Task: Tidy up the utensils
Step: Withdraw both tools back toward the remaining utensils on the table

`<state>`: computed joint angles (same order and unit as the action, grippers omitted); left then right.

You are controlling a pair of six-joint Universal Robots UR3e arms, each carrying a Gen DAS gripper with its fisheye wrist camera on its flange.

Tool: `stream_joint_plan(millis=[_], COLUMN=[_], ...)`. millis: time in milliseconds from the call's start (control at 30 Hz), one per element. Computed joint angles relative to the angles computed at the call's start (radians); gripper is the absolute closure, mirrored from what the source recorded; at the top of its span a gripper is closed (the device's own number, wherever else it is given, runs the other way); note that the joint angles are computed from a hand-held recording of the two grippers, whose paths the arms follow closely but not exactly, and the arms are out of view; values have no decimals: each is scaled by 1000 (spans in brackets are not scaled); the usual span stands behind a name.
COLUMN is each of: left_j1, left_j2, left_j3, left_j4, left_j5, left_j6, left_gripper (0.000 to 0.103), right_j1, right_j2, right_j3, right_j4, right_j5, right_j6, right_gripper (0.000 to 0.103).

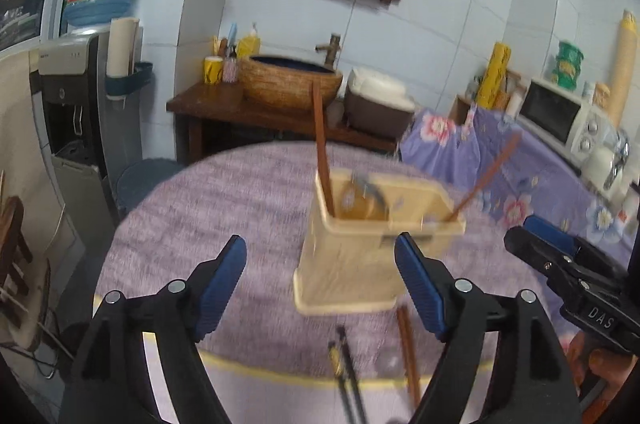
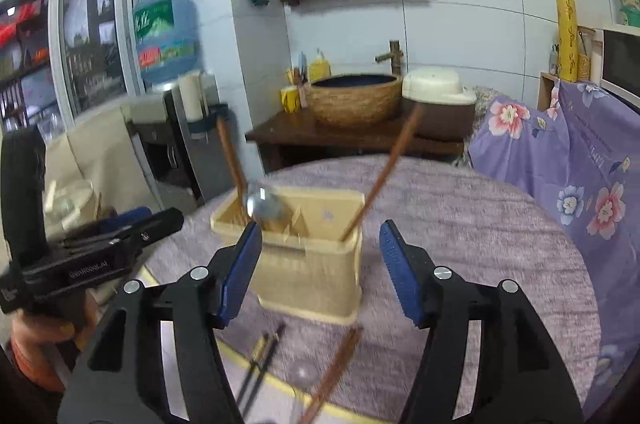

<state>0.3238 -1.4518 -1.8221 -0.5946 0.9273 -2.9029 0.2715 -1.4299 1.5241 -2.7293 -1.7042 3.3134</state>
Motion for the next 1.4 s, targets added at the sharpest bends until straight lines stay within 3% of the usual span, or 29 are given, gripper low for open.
stream_joint_plan(millis=[100,200,433,533,700,767,1000,1267,1400], left_j1=[-5,-7,48,14,-122,-153,-201,-200,-156], left_j2=[52,78,116,131,69,40,-7,-3,-15], left_j3=[-108,-194,-338,-377,-378,-363,-326,-340,-317], left_j4=[-28,-39,-84,-51,56,68,70,88,64], left_j5=[67,128,102,131,252,276,309,334,313], left_j6=[85,118,164,162,146,129,110,140,151], left_gripper=[25,24,24,25,51,56,67,69,69], right_j1=[63,90,110,105,95,94,85,84,63], right_j2=[-9,-9,-24,-45,-91,-108,-123,-113,-69], right_j3=[107,200,365,429,489,506,520,496,443], right_j4=[-17,-36,-124,-154,-160,-163,-149,-136,-131], right_j5=[-98,-104,-101,-105,-100,-100,-90,-76,4], right_j6=[-10,26,117,153,181,183,190,171,87], right_gripper=[40,40,40,40,40,40,40,40,40])
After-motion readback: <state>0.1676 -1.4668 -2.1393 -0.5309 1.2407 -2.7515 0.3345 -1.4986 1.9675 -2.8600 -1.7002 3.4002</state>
